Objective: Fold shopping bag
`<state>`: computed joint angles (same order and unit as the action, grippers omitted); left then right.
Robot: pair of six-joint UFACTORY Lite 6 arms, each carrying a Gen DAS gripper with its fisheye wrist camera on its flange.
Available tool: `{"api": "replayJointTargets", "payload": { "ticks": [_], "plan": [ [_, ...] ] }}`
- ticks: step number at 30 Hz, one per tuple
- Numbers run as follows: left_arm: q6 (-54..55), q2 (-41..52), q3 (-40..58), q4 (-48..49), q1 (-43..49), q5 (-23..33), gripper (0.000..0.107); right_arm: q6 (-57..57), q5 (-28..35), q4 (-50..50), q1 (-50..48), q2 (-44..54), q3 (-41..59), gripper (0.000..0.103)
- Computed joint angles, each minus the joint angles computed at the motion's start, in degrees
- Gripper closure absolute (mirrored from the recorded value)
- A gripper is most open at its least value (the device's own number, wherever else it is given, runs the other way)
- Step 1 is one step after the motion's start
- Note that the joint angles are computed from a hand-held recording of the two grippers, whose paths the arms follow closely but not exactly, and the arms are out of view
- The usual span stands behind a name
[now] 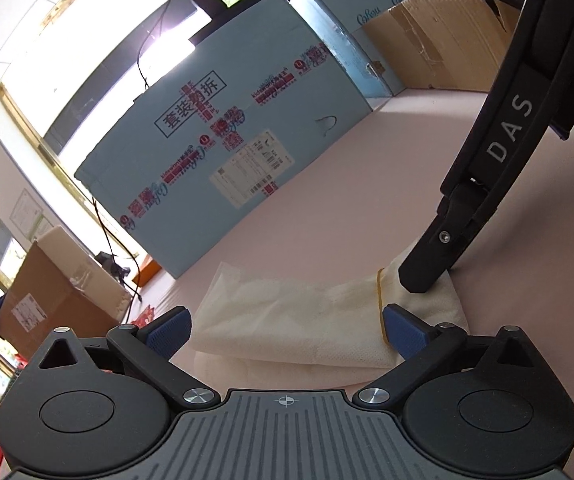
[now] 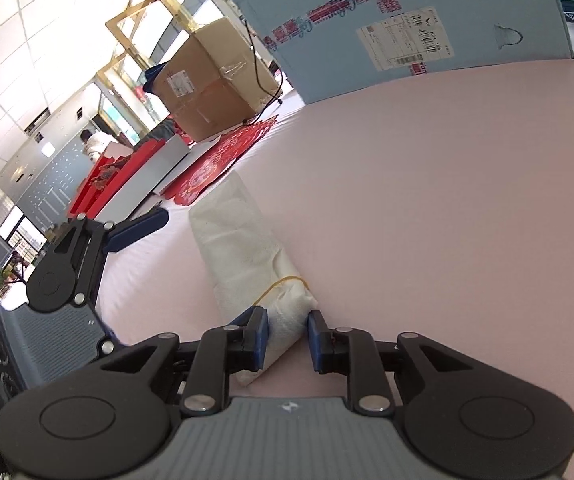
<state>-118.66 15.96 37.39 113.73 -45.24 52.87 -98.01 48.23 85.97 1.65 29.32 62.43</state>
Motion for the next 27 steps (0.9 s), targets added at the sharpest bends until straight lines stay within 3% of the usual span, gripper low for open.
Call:
{"api": "replayJointTargets", "payload": {
  "ticks": [2,4,8,16,22,24,25,27],
  "plan": [
    [0.66,0.55,0.23,-0.27,0.00,0.66,0.004,-6.19,-4.39,4.82,2.20,-2.91,-3.30,0.074],
    [5.76,3.49,2.07,-3.17,-1.55,4.91,0.004,-14.46,-7.72,9.71,4.27,-5.81,-7.27,0.076],
    [9.44,6.09,3.26,-5.73,-1.59,9.30,0.004,-25.01,-8.50,16.93,4.57,-9.09,-13.16,0.077],
    [6.59,4.39,-2.19,-3.45,1.90,13.53,0.004,-24.34,-6.96,15.84,2.81,-9.37,-14.07,0.081],
    [6.39,6.57,-3.69,4.54,7.53,19.65,0.004,-23.49,-6.73,15.19,2.65,-8.92,-13.56,0.081],
    [6.48,3.82,-4.35,6.92,9.81,16.30,0.004,-24.19,-7.58,16.08,2.97,-9.11,-13.71,0.084],
    [6.76,1.52,-4.76,7.75,10.89,13.41,0.004,-25.17,-8.36,17.24,3.34,-9.24,-13.92,0.095],
    [5.31,-8.85,-8.35,13.49,14.67,2.18,0.004,-23.48,-8.02,16.38,2.99,-8.62,-13.12,0.094]
  ]
}}
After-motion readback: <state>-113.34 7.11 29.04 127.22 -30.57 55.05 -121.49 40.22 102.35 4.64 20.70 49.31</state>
